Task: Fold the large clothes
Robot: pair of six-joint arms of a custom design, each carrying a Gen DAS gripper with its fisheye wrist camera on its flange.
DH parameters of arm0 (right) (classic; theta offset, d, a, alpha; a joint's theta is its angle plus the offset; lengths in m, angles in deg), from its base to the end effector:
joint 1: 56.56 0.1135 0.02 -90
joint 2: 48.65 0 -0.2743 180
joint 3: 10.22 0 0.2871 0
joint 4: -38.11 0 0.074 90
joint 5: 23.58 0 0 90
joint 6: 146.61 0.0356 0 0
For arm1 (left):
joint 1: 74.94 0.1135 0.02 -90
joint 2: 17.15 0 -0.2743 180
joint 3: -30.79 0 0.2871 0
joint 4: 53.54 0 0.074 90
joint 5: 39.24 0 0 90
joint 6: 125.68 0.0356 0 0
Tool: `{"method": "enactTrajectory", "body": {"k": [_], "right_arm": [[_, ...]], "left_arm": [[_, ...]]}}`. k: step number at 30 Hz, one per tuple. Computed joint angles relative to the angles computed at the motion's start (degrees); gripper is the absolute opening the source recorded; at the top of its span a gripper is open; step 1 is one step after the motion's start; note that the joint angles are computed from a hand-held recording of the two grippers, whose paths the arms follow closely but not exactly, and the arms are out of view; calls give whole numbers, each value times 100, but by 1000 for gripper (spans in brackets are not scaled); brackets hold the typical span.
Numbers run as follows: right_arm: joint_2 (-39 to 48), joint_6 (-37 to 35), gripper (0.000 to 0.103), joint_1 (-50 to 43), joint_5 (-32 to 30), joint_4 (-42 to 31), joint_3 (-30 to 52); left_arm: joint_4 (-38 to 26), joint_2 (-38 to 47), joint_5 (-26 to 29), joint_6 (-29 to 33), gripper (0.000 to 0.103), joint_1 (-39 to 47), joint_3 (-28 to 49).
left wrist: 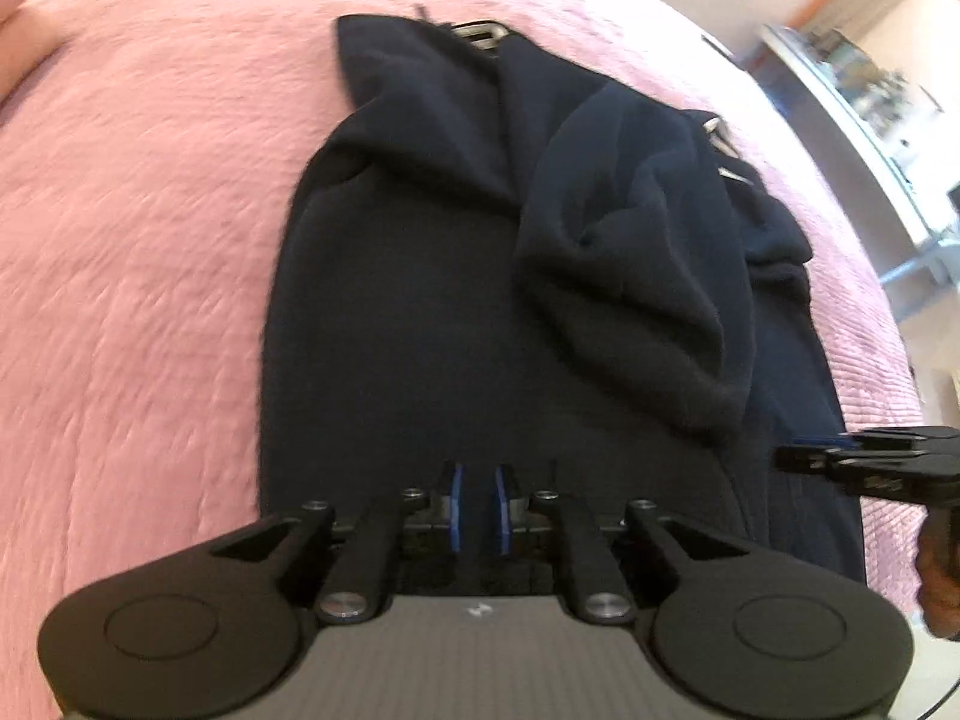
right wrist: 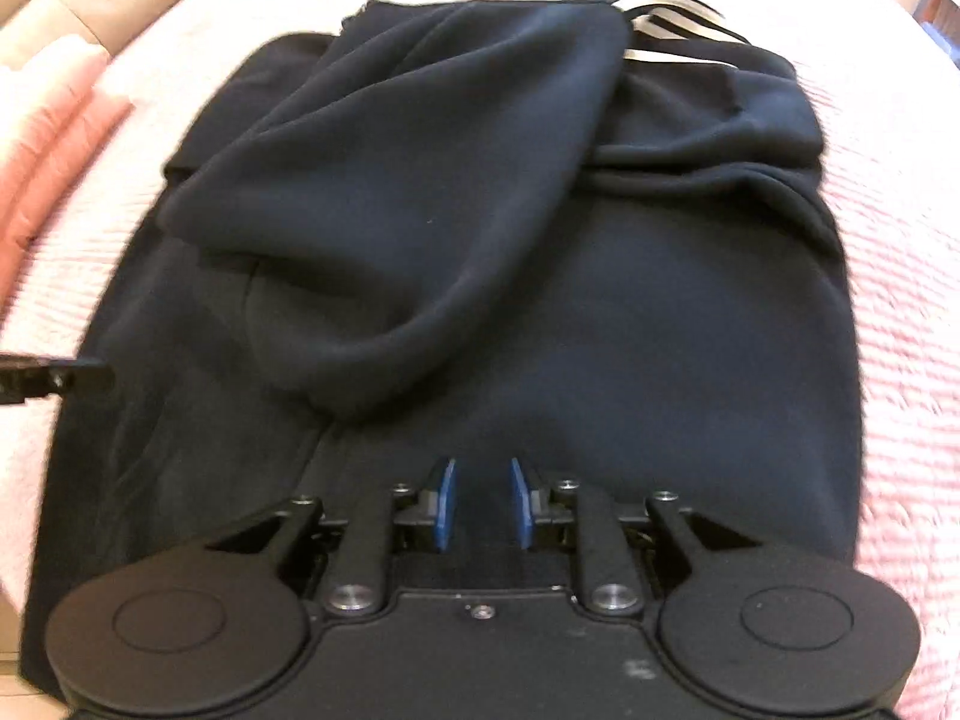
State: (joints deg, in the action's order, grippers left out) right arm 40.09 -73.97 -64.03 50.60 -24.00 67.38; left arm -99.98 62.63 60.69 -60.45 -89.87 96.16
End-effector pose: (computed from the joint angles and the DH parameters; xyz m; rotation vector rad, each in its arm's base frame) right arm 0.3253 -0.0329 0.2286 -0.2967 2.7687 0.2896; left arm 0.2907 -0.0839 0.2167 -0.1698 2.6799 -0.4564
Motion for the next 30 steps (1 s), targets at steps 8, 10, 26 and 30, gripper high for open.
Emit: {"method": "enactTrajectory", "body": {"k": [8, 10, 26, 30], "right_arm": [[-582, -1561, 71, -1637, -344, -1101, -44], [-664, -1917, 71, -2171, -262, -1383, -80], [-430, -3035, 73, -3906, 114, -2546, -375], [-435, -3243, 64, -4005, 198, -2750, -602]], "left_arm": [[-1346, -1321, -879, -1174, 82, -701, -502], [-1712, -1716, -861, -1339, 81, -747, -689], [-2156, -3638, 767, -2133, 78, 3, -2249], [-2187, -3902, 894, -2083, 77, 21, -2371]]}}
